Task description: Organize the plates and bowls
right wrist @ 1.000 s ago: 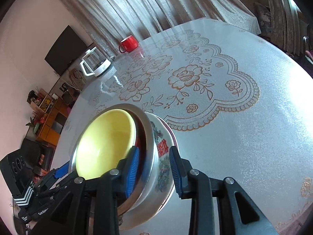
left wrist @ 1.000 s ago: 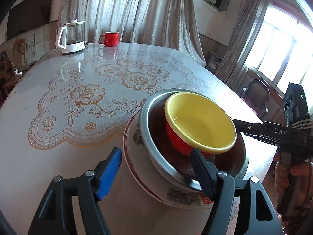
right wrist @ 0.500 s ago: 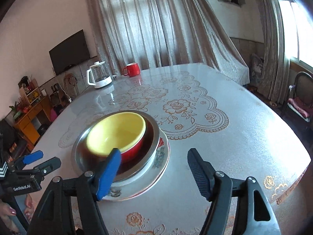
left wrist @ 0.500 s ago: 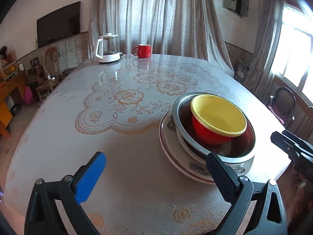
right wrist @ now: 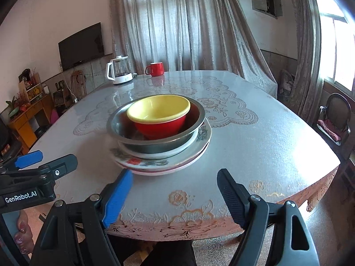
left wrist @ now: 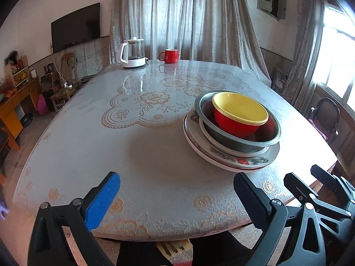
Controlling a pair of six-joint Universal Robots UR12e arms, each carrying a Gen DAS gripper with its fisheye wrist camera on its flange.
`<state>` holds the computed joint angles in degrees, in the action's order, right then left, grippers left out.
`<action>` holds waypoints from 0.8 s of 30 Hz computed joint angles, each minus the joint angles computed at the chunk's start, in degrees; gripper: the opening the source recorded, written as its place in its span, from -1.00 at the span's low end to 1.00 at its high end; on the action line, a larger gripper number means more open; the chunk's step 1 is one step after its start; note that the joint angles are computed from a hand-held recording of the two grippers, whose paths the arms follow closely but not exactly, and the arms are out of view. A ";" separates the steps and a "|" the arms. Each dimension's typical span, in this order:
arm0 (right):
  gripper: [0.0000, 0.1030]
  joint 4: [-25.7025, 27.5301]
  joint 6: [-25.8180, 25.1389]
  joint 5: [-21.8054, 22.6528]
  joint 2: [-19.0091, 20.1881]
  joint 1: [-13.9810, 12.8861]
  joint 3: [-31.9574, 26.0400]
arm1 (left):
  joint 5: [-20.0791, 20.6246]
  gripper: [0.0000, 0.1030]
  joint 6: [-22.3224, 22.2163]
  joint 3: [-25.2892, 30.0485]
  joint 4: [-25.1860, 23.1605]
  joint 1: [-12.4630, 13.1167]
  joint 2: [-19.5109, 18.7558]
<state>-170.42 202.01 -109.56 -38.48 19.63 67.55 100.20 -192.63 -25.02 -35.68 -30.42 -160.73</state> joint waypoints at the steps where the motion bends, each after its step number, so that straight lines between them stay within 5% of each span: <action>1: 0.55 0.55 0.26 -0.27 -0.02 0.06 -0.05 | -0.16 1.00 0.04 -0.90 0.59 -0.01 0.45; 24: 0.55 0.93 0.28 -0.94 -0.30 0.66 0.22 | -0.82 1.00 0.17 -3.13 1.44 -0.14 1.60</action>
